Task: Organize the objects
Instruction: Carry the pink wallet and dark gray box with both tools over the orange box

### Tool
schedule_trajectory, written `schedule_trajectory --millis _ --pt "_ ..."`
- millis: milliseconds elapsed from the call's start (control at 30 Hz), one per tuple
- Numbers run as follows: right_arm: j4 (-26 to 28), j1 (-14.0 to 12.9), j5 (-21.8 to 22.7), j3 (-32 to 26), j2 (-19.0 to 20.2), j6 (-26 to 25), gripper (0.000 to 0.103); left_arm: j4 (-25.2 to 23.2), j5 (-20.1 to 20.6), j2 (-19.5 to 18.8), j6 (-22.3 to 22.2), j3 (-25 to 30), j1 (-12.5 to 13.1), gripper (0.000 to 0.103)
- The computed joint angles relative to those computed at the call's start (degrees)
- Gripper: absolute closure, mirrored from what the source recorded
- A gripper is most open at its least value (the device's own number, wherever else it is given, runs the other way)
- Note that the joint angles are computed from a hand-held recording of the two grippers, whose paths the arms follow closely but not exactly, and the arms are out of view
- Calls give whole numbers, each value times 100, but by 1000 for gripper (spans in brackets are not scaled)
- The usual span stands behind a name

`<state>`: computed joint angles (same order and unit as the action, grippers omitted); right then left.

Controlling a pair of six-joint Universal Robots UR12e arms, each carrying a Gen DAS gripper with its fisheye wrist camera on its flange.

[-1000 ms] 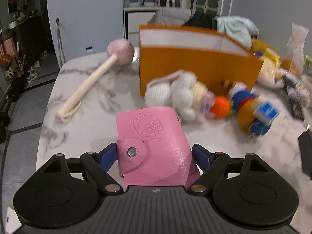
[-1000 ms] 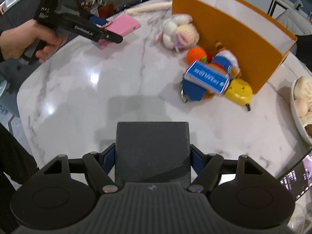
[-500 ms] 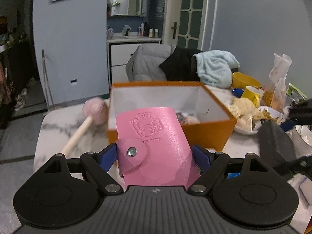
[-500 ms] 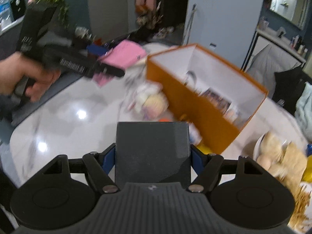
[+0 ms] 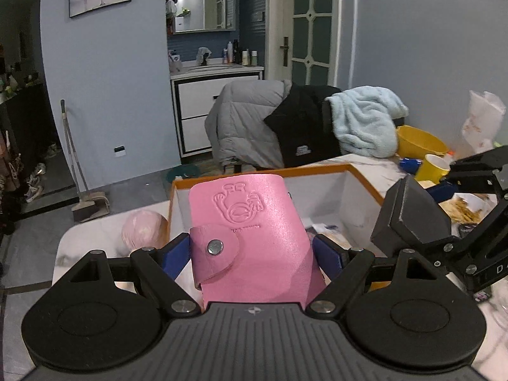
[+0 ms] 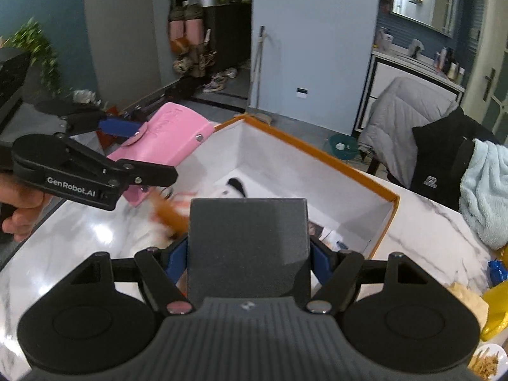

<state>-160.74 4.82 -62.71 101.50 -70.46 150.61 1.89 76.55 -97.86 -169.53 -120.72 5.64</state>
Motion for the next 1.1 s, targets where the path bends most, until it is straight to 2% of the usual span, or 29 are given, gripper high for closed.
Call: schedule_trajectory --millis 200,367,533,833,1100 --pt "-273 58 -182 -368 439 534 27 -52 404 -343 145 311 -100 6" --pt "-332 96 -319 -534 672 681 27 -366 808 -542 393 507 -213 6" --pt "-426 124 -405 -633 840 844 26 -455 1314 -720 623 659 -364 6" --pt "-220 191 -617 -858 1073 825 26 -808 2030 -1036 928 1012 -597 6" --pt "-58 217 -723 -953 1148 738 26 -1042 2305 -1172 953 1148 -645 6"
